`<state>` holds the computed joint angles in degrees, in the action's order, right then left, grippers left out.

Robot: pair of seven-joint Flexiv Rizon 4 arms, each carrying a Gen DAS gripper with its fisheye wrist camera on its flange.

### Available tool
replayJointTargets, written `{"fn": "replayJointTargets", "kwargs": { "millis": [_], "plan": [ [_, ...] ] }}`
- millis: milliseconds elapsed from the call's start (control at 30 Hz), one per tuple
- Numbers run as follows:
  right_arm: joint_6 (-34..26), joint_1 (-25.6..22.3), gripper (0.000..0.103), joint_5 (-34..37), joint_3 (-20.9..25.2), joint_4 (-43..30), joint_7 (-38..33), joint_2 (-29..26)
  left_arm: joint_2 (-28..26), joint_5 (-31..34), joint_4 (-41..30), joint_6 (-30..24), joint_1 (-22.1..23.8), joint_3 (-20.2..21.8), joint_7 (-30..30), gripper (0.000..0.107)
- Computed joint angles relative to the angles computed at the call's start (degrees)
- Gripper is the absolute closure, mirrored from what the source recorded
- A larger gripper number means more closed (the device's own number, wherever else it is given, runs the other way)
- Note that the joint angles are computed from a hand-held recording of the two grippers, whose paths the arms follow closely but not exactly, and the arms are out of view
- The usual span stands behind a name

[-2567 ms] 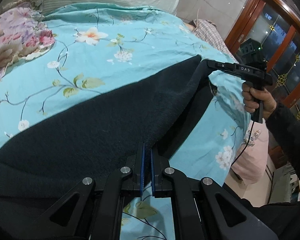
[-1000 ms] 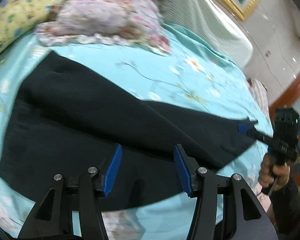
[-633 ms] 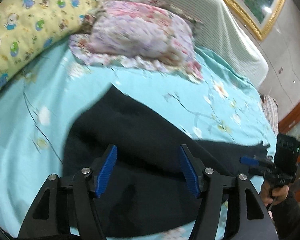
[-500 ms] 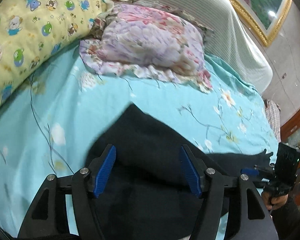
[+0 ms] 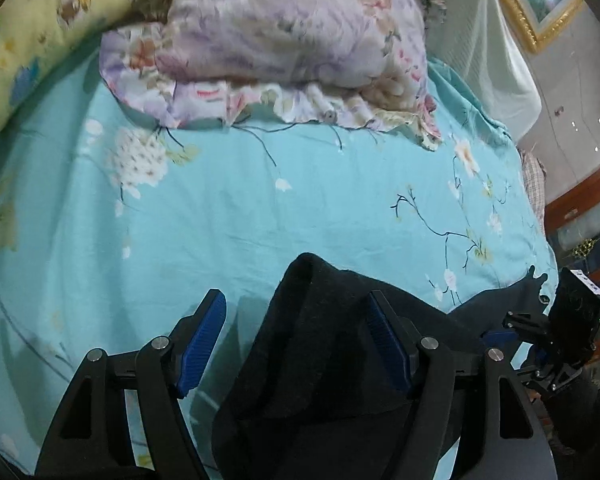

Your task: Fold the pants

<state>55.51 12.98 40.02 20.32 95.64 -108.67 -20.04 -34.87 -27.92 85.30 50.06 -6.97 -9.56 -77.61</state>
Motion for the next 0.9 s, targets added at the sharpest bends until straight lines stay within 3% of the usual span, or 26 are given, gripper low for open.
{"fn": "replayJointTargets", "kwargs": {
  "millis": [100,167,233,267,300,333,667,833,900],
  "plan": [
    [-0.4,0.1,0.047,0.2,0.0,-1.1,0.6,-1.2,-0.3,-2.4,0.3,-0.3,0.9,-1.6,1.7,0.037],
    [-0.8,-0.3,0.05,0.9,0.2,-1.6,0.8,-1.6,0.0,-3.1,0.8,0.4,0.8,-2.1,2.7,0.052],
    [-1.5,-0.8,0.066,2.1,0.5,-2.2,0.8,-2.1,0.5,-1.7,1.0,1.6,-0.4,-1.0,2.3,0.062],
    [-1.5,-0.6,0.078,1.7,0.3,-2.2,1.3,-2.2,0.8,-1.0,1.2,2.4,-0.8,-0.6,2.3,0.081],
    [-1.2,-0.1,0.09,0.7,0.0,-1.9,1.9,-2.2,1.2,-0.7,1.6,3.2,-1.0,-0.5,2.4,0.092],
    [-0.8,0.0,0.093,0.4,0.0,-1.7,2.0,-2.1,1.7,-0.9,2.3,3.8,-1.0,-0.7,2.6,0.095],
    [3.8,1.1,0.096,0.5,1.6,1.0,-3.0,1.7,11.4,-5.4,15.0,16.7,-1.4,-3.0,7.8,0.101],
    [4.6,2.5,0.096,-0.4,1.5,3.8,-5.7,4.8,17.0,-13.3,23.9,25.1,-1.9,-5.3,11.3,0.102],
    [4.5,2.9,0.096,-0.4,1.3,4.8,-6.4,5.6,19.4,-19.9,28.0,29.5,-1.9,-7.6,14.3,0.102]
  ]
}}
